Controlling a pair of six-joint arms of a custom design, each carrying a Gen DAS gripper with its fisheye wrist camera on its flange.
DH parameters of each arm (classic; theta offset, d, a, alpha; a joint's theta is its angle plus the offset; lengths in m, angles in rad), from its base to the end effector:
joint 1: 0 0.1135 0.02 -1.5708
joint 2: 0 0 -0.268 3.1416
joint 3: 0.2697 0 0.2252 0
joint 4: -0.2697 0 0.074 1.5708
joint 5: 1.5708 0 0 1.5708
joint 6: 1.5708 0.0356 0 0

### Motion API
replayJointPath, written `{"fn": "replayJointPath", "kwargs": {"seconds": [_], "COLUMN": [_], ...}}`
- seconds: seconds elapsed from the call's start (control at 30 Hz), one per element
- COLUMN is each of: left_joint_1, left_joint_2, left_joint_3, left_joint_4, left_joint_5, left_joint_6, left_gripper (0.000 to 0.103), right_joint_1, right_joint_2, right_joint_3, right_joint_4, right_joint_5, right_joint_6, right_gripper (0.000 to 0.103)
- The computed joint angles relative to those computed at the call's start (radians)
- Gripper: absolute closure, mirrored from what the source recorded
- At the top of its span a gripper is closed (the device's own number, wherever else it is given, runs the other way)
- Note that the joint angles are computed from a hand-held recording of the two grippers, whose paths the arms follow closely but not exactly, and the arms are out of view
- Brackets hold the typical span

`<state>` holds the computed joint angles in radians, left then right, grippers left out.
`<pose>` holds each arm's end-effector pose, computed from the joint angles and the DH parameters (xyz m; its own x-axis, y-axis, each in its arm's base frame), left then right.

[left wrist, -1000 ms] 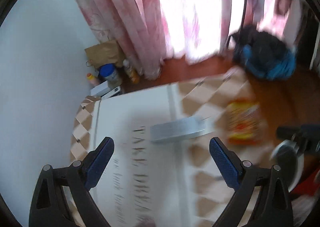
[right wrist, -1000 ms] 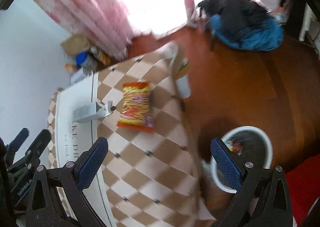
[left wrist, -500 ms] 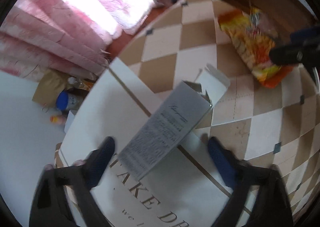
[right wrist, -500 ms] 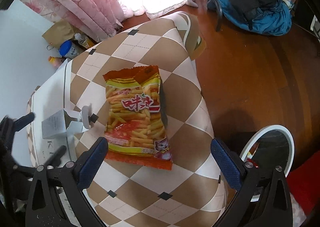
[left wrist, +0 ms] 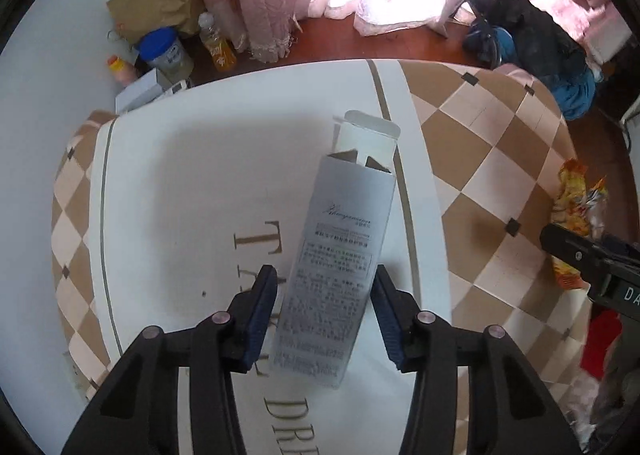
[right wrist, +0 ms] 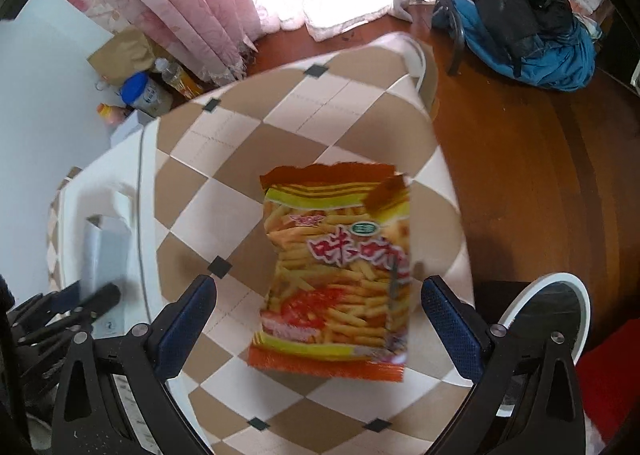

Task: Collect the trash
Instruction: 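Grasp the white box with the left tool while the right tool grasps the snack packet, then carry the white box and snack packet to the bin and release them inside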

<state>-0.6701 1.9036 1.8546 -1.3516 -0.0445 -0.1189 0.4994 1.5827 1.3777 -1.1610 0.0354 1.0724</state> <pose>0.2720 -0.2136 0.3081 -0.8399 0.5143 -0.1734 0.5186 0.8547 0.0234 0.2378 0.1283 0.2888 -0.8257 0.5495 -0.1277 0.5292 0.8329 0.1621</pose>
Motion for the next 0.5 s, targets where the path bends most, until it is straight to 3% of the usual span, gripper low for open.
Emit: {"fn": "replayJointPath", "kwargs": {"seconds": [0.07, 0.17, 0.23, 0.3, 0.37, 0.4, 0.5], "left_joint_1": [-0.014, -0.023, -0.004, 0.001, 0.012, 0.003, -0.019], "left_joint_2": [-0.013, -0.021, 0.0, -0.047, -0.078, -0.109, -0.187], "left_joint_3": [-0.024, -0.022, 0.018, -0.024, -0.042, -0.061, -0.1], "left_joint_4": [0.024, 0.049, 0.055, 0.084, 0.099, 0.103, 0.105], "left_joint_5": [-0.027, -0.052, -0.067, -0.085, -0.086, -0.102, -0.124], "left_joint_6": [0.006, 0.001, 0.019, -0.002, -0.028, -0.05, -0.101], "left_gripper": [0.059, 0.068, 0.07, 0.07, 0.071, 0.07, 0.071], "right_joint_1": [0.004, 0.029, 0.053, 0.07, 0.075, 0.084, 0.13], "right_joint_2": [0.02, 0.039, 0.045, 0.03, 0.013, 0.004, -0.019], "right_joint_3": [0.004, 0.025, 0.044, 0.045, 0.04, 0.043, 0.063], "right_joint_4": [-0.006, -0.032, -0.062, -0.07, -0.065, -0.074, -0.107], "right_joint_5": [0.01, 0.049, 0.093, 0.115, 0.107, 0.11, 0.132], "right_joint_6": [0.008, 0.027, 0.027, 0.015, 0.015, 0.013, 0.032], "right_gripper": [0.0, 0.005, 0.018, 0.041, 0.048, 0.058, 0.062]}}
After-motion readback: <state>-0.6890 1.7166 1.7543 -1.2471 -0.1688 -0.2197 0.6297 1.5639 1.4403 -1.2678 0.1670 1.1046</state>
